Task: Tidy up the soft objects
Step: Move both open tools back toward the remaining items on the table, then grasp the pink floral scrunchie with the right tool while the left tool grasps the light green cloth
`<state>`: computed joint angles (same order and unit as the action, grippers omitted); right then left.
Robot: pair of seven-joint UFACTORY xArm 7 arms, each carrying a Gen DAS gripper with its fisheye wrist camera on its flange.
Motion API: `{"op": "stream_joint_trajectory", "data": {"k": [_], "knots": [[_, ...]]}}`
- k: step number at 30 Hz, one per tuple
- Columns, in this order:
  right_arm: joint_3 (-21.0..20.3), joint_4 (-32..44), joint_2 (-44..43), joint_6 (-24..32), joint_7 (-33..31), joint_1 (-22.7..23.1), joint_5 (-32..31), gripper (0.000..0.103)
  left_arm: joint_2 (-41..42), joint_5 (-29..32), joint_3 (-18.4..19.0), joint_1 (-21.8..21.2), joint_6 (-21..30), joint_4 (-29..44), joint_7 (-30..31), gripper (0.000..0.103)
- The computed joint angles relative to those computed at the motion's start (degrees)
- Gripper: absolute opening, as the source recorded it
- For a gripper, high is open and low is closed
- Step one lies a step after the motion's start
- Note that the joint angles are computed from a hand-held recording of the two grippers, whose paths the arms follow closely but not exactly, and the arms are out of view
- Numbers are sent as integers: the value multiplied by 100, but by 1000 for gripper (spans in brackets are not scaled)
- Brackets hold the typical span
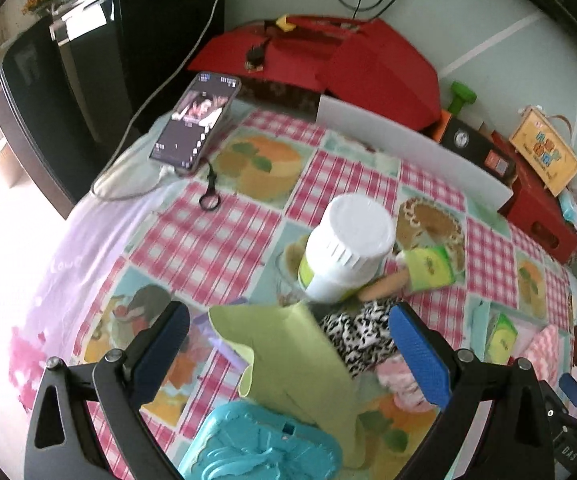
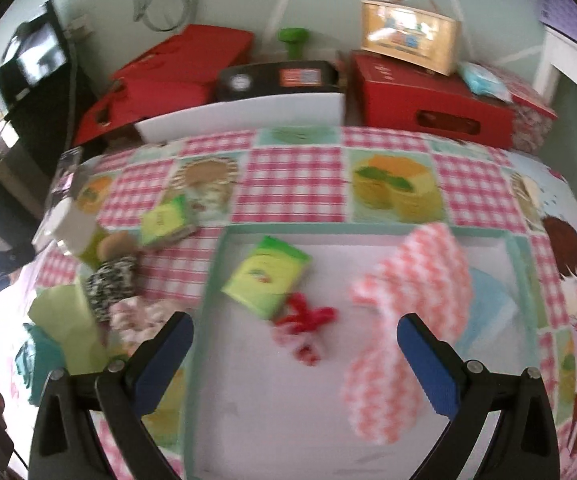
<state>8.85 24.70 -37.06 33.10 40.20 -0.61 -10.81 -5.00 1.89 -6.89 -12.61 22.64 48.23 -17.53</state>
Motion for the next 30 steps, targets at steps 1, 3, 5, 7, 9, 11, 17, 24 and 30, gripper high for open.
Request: {"op": "stream_joint_trajectory", "data": {"k": [1,3,5,7,9,11,17,24,30], "knots": [[37,42,66,-50,-7,48,5,103,13,-66,15,-12,50,10,90,100],[78,122,218,-172,-33,148,19,103,38,52,1,3,103,20,78,100],[107,208,404,-319,-80,261,45,103,49,146,-13,3,152,33,42,100],[130,299,579,-403,-123,368,73,103,71,-5,9,-26,179,57,201,100],[153,387,796,-520,-192,492,96,103,92,-361,57,-67,202,62,532,100],[163,479,1016,-629,-280,627,127,103,160,-856,115,-103,383,126,983,100],[198,729,1619,-790,-521,920,141,103,434,-1899,224,32,1059,456,2120,100],[96,898,2047,-1016,-831,1165,264,97,881,-1739,210,282,1940,1055,2450,100],[78,999,2322,-1153,-957,1247,304,87,1448,-1435,176,340,2867,1693,2391,99]]}}
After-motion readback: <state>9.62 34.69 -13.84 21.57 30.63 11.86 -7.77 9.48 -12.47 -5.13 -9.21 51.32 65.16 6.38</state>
